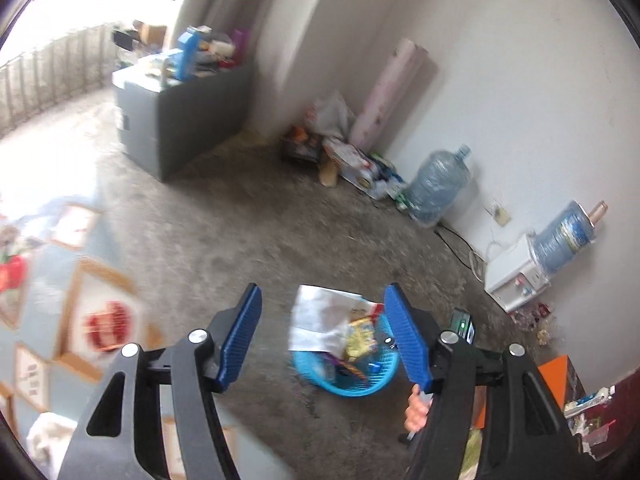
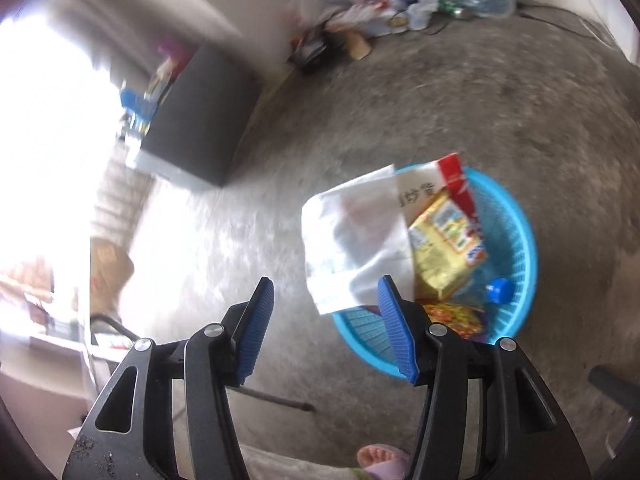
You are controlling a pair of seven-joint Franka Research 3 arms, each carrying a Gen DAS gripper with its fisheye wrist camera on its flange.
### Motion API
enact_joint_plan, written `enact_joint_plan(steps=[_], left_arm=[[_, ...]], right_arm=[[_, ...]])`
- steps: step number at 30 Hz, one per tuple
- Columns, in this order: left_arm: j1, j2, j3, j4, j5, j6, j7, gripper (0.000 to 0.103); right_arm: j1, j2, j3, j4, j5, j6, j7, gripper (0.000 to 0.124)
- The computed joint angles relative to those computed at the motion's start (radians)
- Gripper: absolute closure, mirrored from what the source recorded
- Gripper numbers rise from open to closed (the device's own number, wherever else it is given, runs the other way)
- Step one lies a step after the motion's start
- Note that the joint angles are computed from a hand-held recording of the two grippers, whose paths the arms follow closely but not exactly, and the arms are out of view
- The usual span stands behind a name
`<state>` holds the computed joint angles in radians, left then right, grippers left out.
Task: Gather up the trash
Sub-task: 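Grasp the white tissue in the basket with the right gripper while the left tool returns to the table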
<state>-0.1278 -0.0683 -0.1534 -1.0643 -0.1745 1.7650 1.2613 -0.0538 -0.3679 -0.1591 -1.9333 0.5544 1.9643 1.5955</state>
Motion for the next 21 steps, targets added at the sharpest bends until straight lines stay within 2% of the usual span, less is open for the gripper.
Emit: enact_joint_plan(steps=[5,10,15,18,21], left_arm=[[0.081,-0.267,0.106,-0.265,0.052,0.043,0.050,0.036],[0.162,-0.450,0.182,-0.428,0.171,0.046,0.032,0.034],[0.232,-0.558,0.245,-0.529,0.263,0.028,-0.007,0.032],[0.256,-0.602,0.279,-0.580,0.278,0.011,-0.032,0.032],[0.262,-0.630,0.293,-0.615,0.292,0.010,-0.032,0.032]], right_arm=[[0.033,0.094,0.048,0.058,-0.066,-0.019,-0.021,0.072],[0.058,0.186,0.100,0.100,-0.193,-0.035,0.004,0.076],[0.078,0.255,0.124,0.124,-0.333,-0.047,0.052,0.089],[0.085,0.280,0.123,0.128,-0.363,-0.059,0.080,0.095],[0.094,0.289,0.126,0.125,-0.391,-0.064,0.099,0.110]])
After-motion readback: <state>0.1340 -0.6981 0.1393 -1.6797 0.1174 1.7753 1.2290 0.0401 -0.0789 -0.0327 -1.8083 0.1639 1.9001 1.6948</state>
